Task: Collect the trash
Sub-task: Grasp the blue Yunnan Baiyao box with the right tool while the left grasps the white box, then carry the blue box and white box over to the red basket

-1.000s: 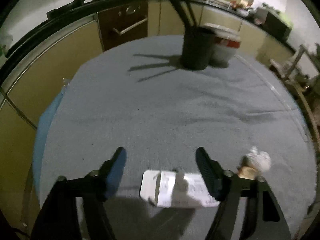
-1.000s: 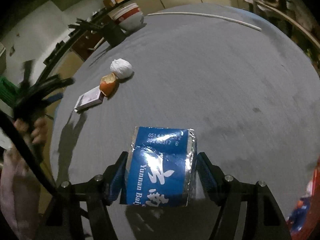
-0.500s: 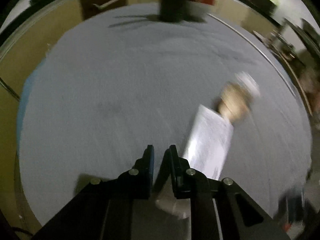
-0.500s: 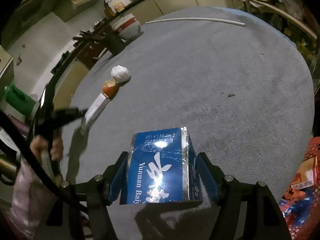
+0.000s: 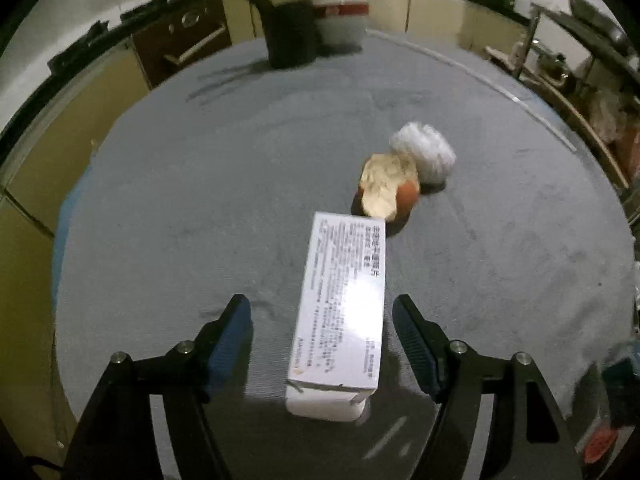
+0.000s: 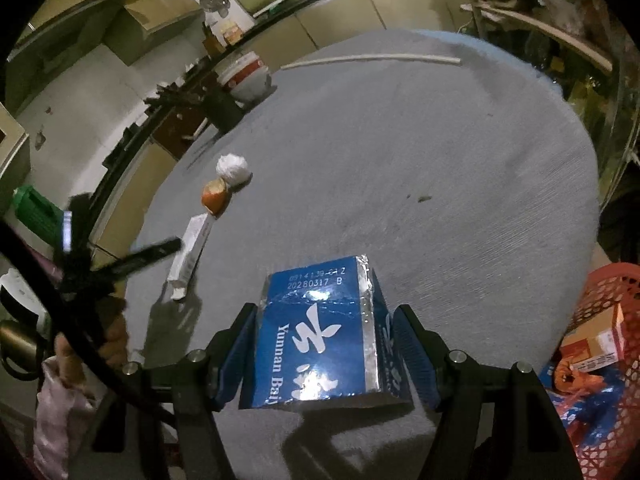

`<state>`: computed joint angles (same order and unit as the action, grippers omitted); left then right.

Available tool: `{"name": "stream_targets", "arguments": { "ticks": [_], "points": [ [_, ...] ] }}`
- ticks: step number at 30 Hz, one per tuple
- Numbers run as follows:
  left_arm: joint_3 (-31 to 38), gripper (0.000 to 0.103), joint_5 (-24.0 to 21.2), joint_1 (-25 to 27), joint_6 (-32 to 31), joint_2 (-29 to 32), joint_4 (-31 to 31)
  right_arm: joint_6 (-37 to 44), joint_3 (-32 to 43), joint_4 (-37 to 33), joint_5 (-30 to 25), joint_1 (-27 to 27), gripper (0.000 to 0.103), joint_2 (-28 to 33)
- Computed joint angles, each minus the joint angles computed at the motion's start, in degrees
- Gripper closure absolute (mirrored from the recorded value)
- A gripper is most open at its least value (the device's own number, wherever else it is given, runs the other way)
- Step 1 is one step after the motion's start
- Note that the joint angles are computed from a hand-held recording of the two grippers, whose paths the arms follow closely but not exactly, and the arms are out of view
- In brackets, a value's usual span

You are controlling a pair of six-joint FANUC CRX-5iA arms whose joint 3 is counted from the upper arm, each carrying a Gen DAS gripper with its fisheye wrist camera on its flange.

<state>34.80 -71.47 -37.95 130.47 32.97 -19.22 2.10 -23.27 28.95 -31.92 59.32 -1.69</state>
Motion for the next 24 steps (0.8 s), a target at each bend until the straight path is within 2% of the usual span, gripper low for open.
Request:
{"name": "stream_targets", "arguments": {
  "ticks": [2,3,5,6,11,15,24],
  "points": [
    [-0.66,0.029,0.56,0.5,1.47,0.11,0.96,-2.19,-1.51,2.39,0.24,0.13,0.032,-1.31],
    [-2.13,0.033,1.99,0.98,2.41,-0.42,2.02,-3.52,-2.32,3.74,0.21,0.25,0.032,-1.98],
    [-4.37,0.044,4.06,0.79,4.81,-1.74,1.56,-4.59,-3.33,4.64,0.2,0.3,0.032,-2.86],
    [-4.51,0.054,4.12,0.58,5.09,-1.95,1.34,-4.74,-3.63,4.63,0.2,0.35,0.032,-3.16],
    [-5.4,0.055,3.54,-0.19,6.27,-3.11,0.54,-5.52,-4.63,5.06,0.59,0.79,0.032,-4.02],
    [-6.45,0.055,3.17,-3.04,9.84,-5.73,-3.03,-8.06,-6.09,9.06,0.68,1.54,0.032,-5.35],
    [-6.66,0.055,-0.87,-15.08,20.68,-11.59,-14.73,-16.55,-9.83,17.55,-0.15,3.67,0.032,-9.28]
  ]
}}
